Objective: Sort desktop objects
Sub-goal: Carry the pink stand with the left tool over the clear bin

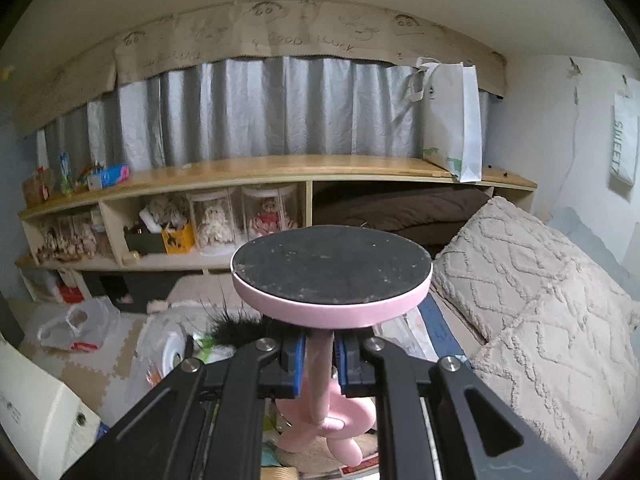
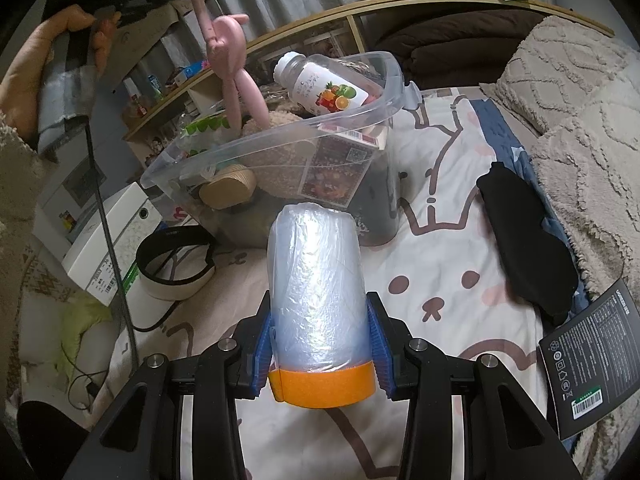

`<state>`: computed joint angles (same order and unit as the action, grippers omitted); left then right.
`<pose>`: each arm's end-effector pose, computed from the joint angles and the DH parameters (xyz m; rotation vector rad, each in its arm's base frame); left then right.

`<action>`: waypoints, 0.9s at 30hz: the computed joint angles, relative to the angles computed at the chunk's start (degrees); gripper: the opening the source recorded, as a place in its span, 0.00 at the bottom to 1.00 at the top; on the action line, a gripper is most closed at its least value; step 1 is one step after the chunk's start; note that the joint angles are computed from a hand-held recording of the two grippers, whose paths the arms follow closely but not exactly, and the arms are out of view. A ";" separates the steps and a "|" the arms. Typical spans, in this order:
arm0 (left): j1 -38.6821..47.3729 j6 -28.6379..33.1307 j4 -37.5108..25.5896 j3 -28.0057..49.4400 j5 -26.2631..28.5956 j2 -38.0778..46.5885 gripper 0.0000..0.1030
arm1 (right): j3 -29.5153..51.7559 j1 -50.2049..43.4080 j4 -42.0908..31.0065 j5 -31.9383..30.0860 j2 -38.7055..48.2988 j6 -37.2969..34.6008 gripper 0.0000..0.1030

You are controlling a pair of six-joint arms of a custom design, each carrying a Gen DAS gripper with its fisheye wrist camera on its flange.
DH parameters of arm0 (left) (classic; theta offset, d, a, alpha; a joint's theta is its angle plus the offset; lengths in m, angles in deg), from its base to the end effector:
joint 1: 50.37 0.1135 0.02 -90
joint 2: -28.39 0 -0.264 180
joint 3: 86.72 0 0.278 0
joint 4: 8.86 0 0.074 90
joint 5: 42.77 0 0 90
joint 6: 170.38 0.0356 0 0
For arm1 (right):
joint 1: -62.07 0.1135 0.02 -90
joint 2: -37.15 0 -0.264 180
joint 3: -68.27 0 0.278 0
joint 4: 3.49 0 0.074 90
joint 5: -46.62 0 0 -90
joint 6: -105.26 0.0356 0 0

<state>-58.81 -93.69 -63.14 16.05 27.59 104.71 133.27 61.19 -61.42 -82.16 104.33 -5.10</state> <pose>0.3000 -0.0324 0.4436 -0.2960 2.0062 0.1134 0.2464 0.0185 0.2580 -0.6338 2.3480 0.7185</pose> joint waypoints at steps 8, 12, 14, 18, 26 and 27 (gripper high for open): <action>-2.56 -1.85 -2.68 -5.47 -3.30 -2.77 0.13 | 0.41 -0.36 -0.49 -0.07 0.79 0.07 0.42; -3.60 -1.90 -10.47 -3.15 -2.51 -1.29 0.13 | 0.41 -0.67 -0.54 -0.69 0.63 -0.23 0.42; -4.50 -1.27 -13.46 -1.18 -3.45 -0.17 0.14 | 0.43 -0.83 -0.72 -0.84 0.54 -0.36 0.42; -6.13 -0.87 -19.15 3.33 -3.99 2.86 0.14 | 0.59 -1.00 -1.01 -0.86 0.52 -0.26 0.42; -9.06 3.06 -23.19 7.13 -7.60 7.31 0.15 | 0.57 -1.73 -1.71 -1.40 0.14 -0.60 0.42; -8.58 2.56 -24.03 7.46 -5.81 7.82 0.14 | 0.60 -1.84 -1.83 -1.49 0.18 -0.65 0.42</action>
